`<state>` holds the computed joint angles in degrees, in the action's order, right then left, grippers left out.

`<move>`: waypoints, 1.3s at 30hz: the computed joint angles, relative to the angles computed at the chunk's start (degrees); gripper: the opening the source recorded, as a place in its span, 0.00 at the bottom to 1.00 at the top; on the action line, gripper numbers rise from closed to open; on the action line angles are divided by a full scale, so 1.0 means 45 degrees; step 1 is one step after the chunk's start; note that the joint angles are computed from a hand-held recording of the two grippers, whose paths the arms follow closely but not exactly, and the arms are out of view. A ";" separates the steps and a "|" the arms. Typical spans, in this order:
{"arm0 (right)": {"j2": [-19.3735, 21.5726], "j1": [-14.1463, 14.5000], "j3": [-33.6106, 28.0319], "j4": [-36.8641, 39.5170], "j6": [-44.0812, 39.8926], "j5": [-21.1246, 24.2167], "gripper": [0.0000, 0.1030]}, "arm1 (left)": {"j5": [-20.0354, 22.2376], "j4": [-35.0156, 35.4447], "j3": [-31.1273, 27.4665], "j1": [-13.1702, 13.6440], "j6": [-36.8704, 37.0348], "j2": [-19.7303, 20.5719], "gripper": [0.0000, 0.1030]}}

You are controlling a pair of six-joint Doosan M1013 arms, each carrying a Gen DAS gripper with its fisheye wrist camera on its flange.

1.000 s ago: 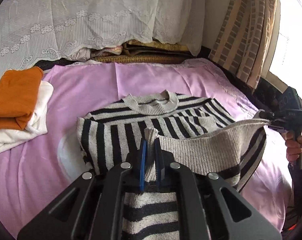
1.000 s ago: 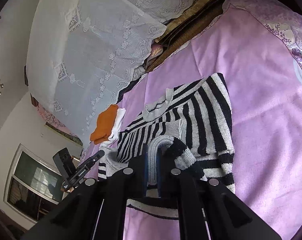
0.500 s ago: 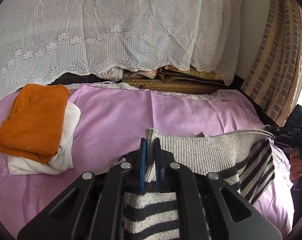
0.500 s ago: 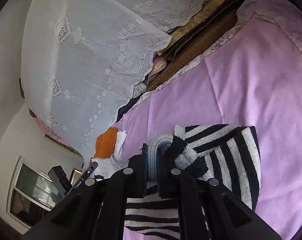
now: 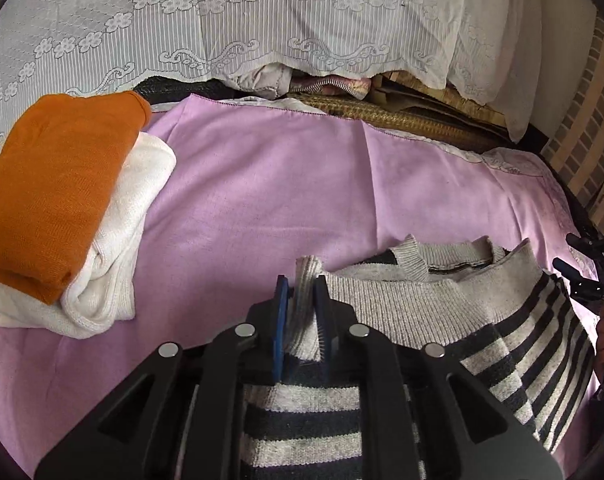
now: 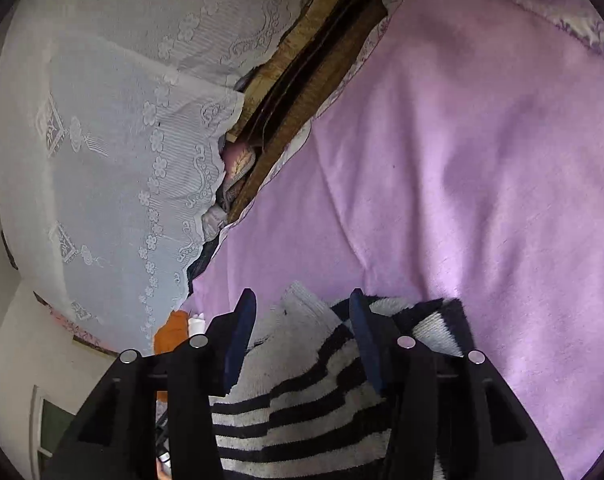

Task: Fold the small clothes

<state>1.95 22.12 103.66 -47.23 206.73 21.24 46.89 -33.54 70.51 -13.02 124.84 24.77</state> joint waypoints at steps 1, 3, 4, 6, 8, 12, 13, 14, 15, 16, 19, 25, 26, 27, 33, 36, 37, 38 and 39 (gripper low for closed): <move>-0.0053 0.0218 -0.0115 -0.0525 0.0083 0.0696 0.48 | -0.0213 -0.0257 0.0163 0.0042 0.0206 -0.0147 0.14; -0.0079 0.0563 -0.0362 -0.1016 -0.0422 0.1283 0.46 | -0.0532 -0.0812 0.0521 0.0072 0.0876 -0.0500 0.14; -0.0001 0.0692 -0.0591 -0.0766 -0.1267 0.1477 0.44 | -0.0431 -0.1293 0.0667 0.0099 0.1433 -0.0652 0.14; 0.0366 0.0927 -0.1268 0.0284 -0.3625 0.1875 0.43 | 0.0177 -0.2106 0.0834 0.0076 0.2405 -0.0849 0.18; 0.0842 0.1065 -0.1930 0.1738 -0.6055 0.1893 0.41 | 0.0524 -0.1979 0.0959 -0.0160 0.2694 -0.0963 0.28; 0.1735 0.1048 -0.2756 0.4726 -0.9503 0.1953 0.41 | 0.0425 -0.0187 0.1082 -0.0801 0.1934 -0.0846 0.35; 0.1877 0.0996 -0.2817 0.5085 -0.9776 0.2209 0.41 | 0.0465 0.0366 0.1050 -0.0894 0.1468 -0.0740 0.35; 0.1956 0.0996 -0.2809 0.4904 -0.9455 0.2643 0.41 | 0.0507 0.0866 0.0976 -0.0949 0.0965 -0.0607 0.35; 0.2005 0.1034 -0.2793 0.4254 -0.8698 0.3507 0.41 | 0.0501 0.1108 0.0930 -0.0943 0.0654 -0.0501 0.37; 0.1894 0.1014 -0.2533 0.3727 -0.8026 0.3800 0.31 | 0.0554 0.0917 0.0900 -0.0867 0.0642 -0.0432 0.37; 0.1093 0.0729 -0.1343 0.3284 -0.6008 0.3120 0.00 | 0.0083 0.0913 0.1008 -0.0767 0.0440 -0.0509 0.37; 0.0416 0.1664 -0.0824 0.0480 -0.3443 0.4671 0.09 | -0.0731 -0.0642 0.2067 -0.0308 0.2197 -0.1347 0.38; 0.0415 0.1915 -0.0943 0.0153 -0.3480 0.5051 0.15 | -0.0729 -0.1061 0.2276 -0.0192 0.2563 -0.1519 0.39; 0.0402 0.2176 -0.1032 -0.0201 -0.3568 0.5140 0.19 | -0.0788 -0.1368 0.2486 -0.0104 0.2819 -0.1684 0.44; 0.0805 0.2985 -0.1605 0.0223 -0.5281 0.5612 0.41 | -0.2104 0.1009 0.3603 -0.0426 0.1393 -0.2303 0.58; 0.0788 0.3017 -0.1331 0.0711 -0.5233 0.6212 0.35 | -0.2779 0.2562 0.3972 -0.0603 0.0232 -0.2442 0.61; 0.0721 0.3081 -0.1246 0.0533 -0.5069 0.6443 0.30 | -0.2951 0.2807 0.4073 -0.0624 0.0052 -0.2522 0.61; 0.0646 0.3120 -0.1185 0.0450 -0.4833 0.6577 0.30 | -0.3145 0.3076 0.4195 -0.0652 -0.0141 -0.2609 0.61; 0.0484 0.3158 -0.0985 0.0268 -0.4404 0.6430 0.30 | -0.3269 0.3222 0.4311 -0.0662 -0.0241 -0.2690 0.61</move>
<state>4.13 36.33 99.22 -46.02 186.92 50.18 32.17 -19.04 89.91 -16.00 123.76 12.67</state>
